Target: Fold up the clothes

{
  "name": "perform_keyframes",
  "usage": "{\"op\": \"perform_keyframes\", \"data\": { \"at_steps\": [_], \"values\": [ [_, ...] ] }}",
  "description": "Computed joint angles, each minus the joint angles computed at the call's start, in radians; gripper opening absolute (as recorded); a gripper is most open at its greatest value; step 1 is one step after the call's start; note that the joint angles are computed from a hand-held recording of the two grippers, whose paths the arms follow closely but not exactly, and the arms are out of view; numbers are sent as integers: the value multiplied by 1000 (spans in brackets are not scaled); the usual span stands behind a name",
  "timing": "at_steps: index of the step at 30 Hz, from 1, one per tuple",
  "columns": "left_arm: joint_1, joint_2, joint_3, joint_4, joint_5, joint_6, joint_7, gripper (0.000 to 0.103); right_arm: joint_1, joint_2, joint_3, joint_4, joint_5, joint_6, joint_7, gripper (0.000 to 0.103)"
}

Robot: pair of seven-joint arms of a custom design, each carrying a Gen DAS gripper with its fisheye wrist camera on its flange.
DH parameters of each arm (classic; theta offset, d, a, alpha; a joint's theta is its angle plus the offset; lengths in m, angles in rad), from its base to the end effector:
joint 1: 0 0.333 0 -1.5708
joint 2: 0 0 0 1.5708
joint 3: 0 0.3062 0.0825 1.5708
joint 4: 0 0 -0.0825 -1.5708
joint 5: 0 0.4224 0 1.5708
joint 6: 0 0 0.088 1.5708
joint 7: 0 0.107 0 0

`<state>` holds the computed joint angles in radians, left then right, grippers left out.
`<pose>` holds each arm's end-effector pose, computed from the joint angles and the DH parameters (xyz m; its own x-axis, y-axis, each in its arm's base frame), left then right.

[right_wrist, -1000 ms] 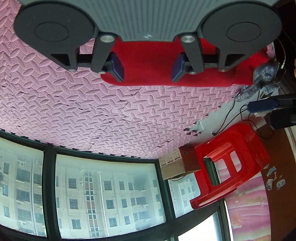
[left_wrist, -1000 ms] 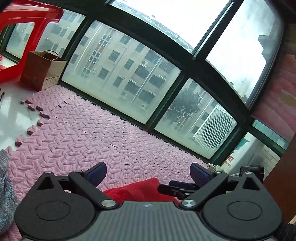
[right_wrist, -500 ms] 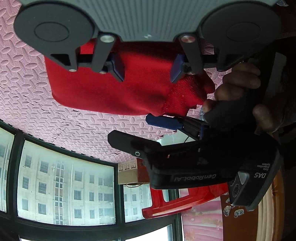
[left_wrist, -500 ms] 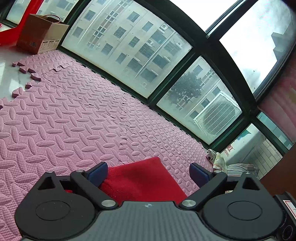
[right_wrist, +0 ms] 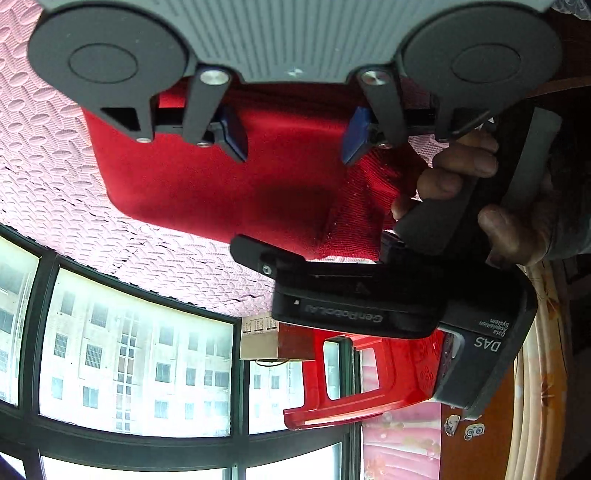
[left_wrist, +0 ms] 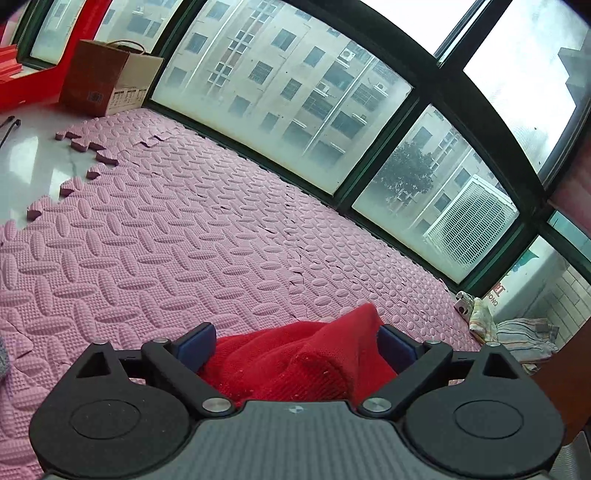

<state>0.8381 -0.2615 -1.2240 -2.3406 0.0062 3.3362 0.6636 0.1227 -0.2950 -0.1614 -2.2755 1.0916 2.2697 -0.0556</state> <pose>0.5184 -0.2410 0.4680 0.0571 -0.8508 0.5224 -0.4993 -0.4774 -0.7230 0.5313 -0.0018 0.4914 0.8210 -0.5707 -0.0161 -0.3246 -0.4434 -0.8355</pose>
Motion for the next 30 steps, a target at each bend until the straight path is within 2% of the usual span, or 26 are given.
{"op": "perform_keyframes", "data": {
  "at_steps": [3, 8, 11, 13, 15, 18, 24, 26, 30],
  "values": [
    [-137, -34, 131, -31, 0, 49, 31, 98, -15, 9, -13, 32, -4, -17, 33, 61],
    [-373, -31, 334, -68, 44, 150, 104, 98, -44, 39, -18, 72, -2, 37, 56, 61],
    [-506, 28, 452, -56, 123, 163, 122, 97, -57, 48, -15, 73, -11, 73, 80, 61],
    [-553, 64, 491, -42, 139, 142, 137, 97, -61, 75, -11, 90, -12, 92, 109, 61],
    [-575, 91, 506, -32, 114, 109, 156, 96, -66, 87, -7, 90, -11, 102, 118, 61],
    [-547, 109, 471, -29, 15, 74, 208, 94, -71, 88, -4, 79, -7, 108, 111, 61],
    [-582, 146, 508, -27, -95, 65, 259, 83, -68, 92, 4, 50, 20, 134, 85, 62],
    [-564, 151, 481, -25, -156, 63, 308, 81, -63, 94, 4, 35, 53, 150, 50, 62],
    [-574, 150, 476, -23, -230, 57, 377, 81, -65, 87, 6, 27, 64, 157, 37, 62]
  ]
}}
